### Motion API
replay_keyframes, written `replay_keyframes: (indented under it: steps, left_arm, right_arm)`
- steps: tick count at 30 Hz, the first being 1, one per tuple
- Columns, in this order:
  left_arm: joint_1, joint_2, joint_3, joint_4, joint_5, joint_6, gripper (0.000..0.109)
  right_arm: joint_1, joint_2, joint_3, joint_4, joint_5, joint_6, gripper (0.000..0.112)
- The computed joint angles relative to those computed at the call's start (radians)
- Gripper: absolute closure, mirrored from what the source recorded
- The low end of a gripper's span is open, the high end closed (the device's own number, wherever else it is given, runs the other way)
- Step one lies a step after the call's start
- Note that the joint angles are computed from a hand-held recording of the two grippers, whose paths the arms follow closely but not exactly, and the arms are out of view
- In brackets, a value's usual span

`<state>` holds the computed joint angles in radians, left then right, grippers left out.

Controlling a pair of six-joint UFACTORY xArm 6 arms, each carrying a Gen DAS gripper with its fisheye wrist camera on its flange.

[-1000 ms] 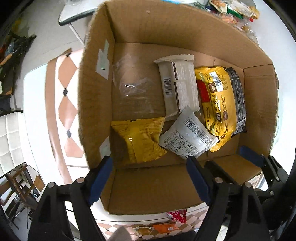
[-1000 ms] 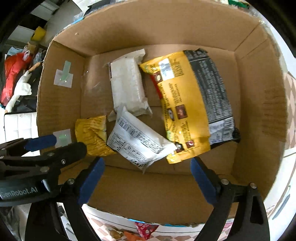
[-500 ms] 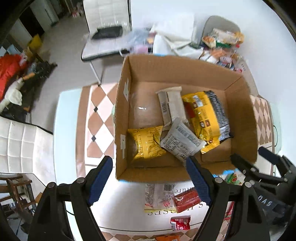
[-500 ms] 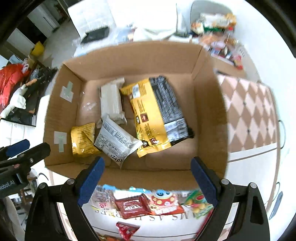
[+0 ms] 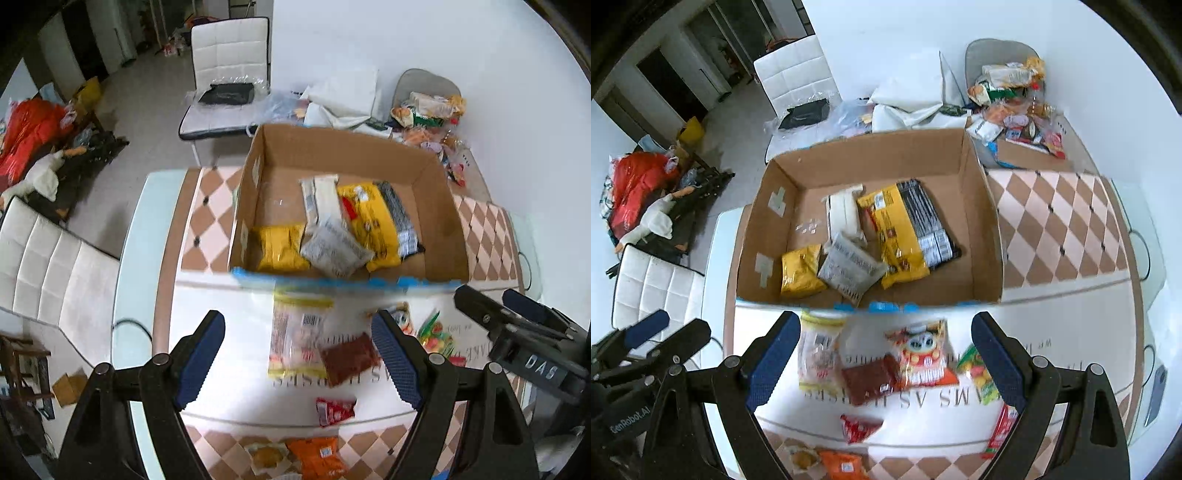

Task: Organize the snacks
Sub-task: 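Grasp the clear bread bag with left tool while right grasps panda-print bag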

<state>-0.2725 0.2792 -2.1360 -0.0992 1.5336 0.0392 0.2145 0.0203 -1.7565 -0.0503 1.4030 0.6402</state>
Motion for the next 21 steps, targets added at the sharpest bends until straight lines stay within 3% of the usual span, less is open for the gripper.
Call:
replay_keyframes:
  steps: [3, 6, 9, 13, 21]
  left_arm:
    - [-0.013, -0.091, 0.185, 0.051, -0.074, -0.007, 0.028]
    - [-0.017, -0.103, 0.281, 0.072, -0.088, -0.024, 0.028]
    - [-0.016, -0.057, 0.309, 0.071, -0.063, -0.046, 0.028]
    - [-0.02, 0.006, 0.324, 0.055, -0.046, -0.055, 0.028]
    - [-0.028, 0.152, 0.252, 0.05, 0.02, -0.056, 0.028]
  right_arm:
    - [-0.001, -0.071, 0.117, 0.021, -0.02, 0.012, 0.016]
    - [-0.013, -0.124, 0.242, 0.045, -0.049, 0.022, 0.016]
    - [-0.029, -0.149, 0.343, 0.055, -0.087, 0.026, 0.016]
    - [-0.065, -0.181, 0.511, 0.113, -0.204, 0.011, 0.016]
    - [-0.086, -0.144, 0.614, 0.151, -0.281, -0.008, 0.017]
